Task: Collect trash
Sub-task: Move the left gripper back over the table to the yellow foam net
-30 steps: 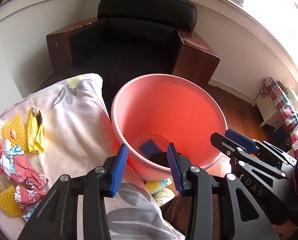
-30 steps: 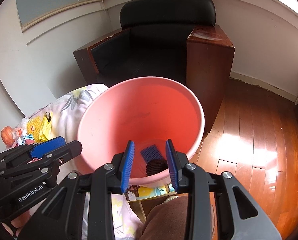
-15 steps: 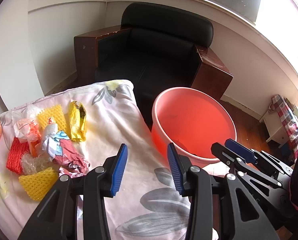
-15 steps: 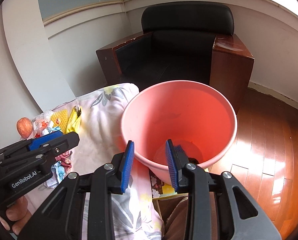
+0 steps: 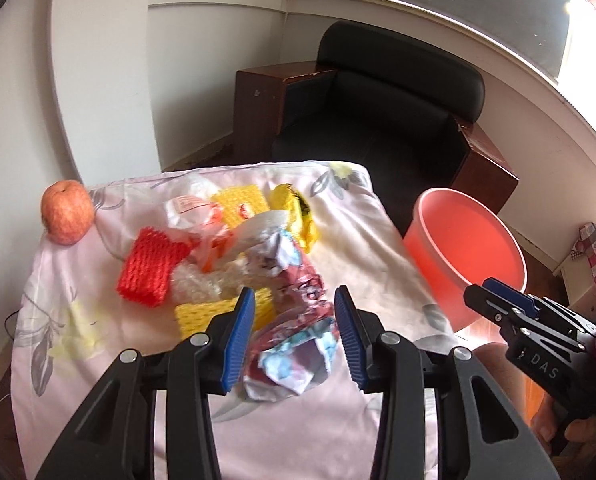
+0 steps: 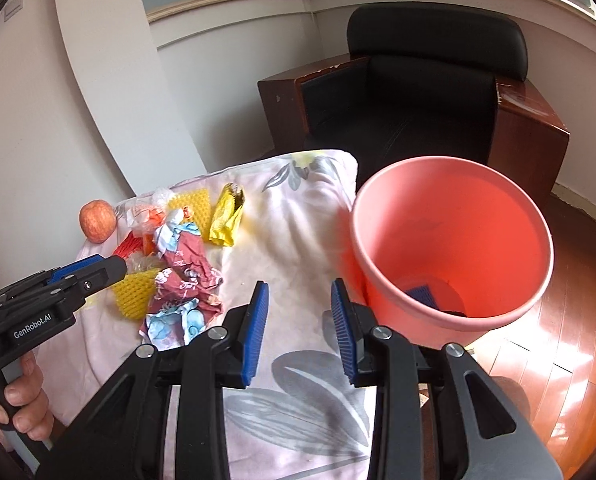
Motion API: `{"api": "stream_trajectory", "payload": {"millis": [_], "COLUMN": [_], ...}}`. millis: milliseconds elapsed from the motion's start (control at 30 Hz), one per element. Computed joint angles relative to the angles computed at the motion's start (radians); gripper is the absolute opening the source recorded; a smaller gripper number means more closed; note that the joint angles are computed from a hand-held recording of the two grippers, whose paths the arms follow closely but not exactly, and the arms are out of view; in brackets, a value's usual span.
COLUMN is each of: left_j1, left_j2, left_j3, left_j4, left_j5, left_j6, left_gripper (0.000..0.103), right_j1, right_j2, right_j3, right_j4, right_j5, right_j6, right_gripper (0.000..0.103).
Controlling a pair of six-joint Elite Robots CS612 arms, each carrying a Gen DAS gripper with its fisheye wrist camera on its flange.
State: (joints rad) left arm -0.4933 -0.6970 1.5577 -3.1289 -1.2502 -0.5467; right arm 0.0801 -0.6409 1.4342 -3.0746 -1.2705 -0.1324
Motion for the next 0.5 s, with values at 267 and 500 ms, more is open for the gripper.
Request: {"api": "stream_trajectory", "payload": {"millis": [267, 500], "left_j1": [0.022, 0.048], "left_j2": [-0.013, 0.009], "left_j3": [0.053, 0.029], "left_j4": [0.045, 0.087], "left_j5": [0.036, -0.048], "left_j6": [-0.104, -0.180], "left_gripper": [0.040, 0.040], "right_j1": [0.021, 0.036], "right_j2": [0.006, 0.012], "right_j3": [-0.017, -0.034], "right_j4": [0.094, 0.156], "right_j5": [0.101, 0.160], "right_j6": [-0.076, -0.139], "right_gripper": [0.033, 0.033]}}
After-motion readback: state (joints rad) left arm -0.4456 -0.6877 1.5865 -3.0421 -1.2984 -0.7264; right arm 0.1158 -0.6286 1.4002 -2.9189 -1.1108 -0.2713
